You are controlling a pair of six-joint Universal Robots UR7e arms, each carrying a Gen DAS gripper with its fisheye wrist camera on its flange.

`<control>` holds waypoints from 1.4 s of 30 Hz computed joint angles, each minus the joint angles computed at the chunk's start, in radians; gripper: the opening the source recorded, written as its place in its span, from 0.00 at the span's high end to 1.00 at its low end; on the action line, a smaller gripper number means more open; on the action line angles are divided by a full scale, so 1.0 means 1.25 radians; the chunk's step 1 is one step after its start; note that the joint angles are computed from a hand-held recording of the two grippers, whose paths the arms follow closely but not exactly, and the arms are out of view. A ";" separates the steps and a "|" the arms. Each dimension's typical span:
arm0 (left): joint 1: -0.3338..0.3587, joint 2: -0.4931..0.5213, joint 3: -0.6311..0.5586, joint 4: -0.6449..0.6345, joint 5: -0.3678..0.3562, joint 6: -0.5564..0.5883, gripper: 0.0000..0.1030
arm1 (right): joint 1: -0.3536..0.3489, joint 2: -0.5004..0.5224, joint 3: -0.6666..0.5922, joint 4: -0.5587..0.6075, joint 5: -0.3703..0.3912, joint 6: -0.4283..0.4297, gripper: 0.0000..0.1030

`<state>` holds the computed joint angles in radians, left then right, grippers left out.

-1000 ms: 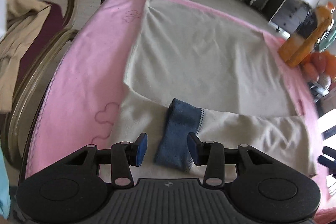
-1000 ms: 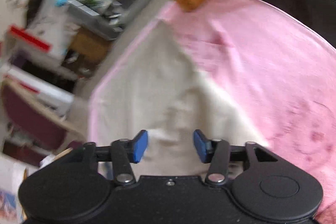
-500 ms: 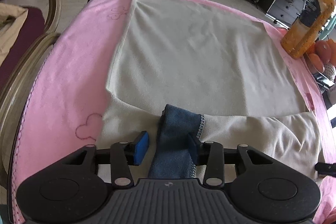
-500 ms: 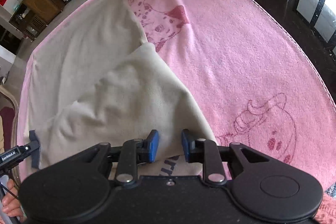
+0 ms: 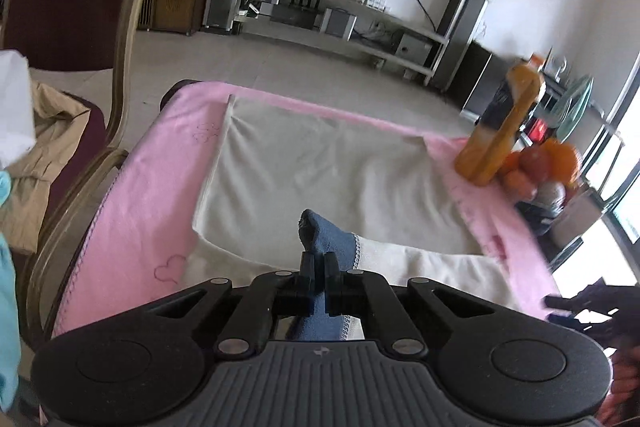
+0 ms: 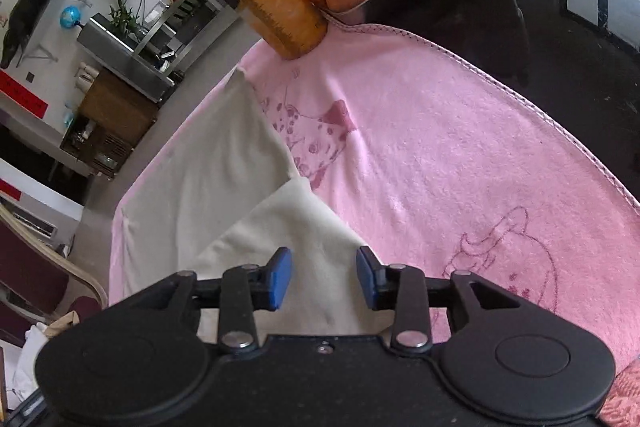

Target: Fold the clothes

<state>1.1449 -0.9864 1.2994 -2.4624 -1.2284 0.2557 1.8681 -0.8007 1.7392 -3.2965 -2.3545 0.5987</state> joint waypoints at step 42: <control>0.020 0.056 -0.001 0.062 0.242 0.003 0.85 | 0.007 -0.015 0.037 0.093 -0.099 0.175 0.89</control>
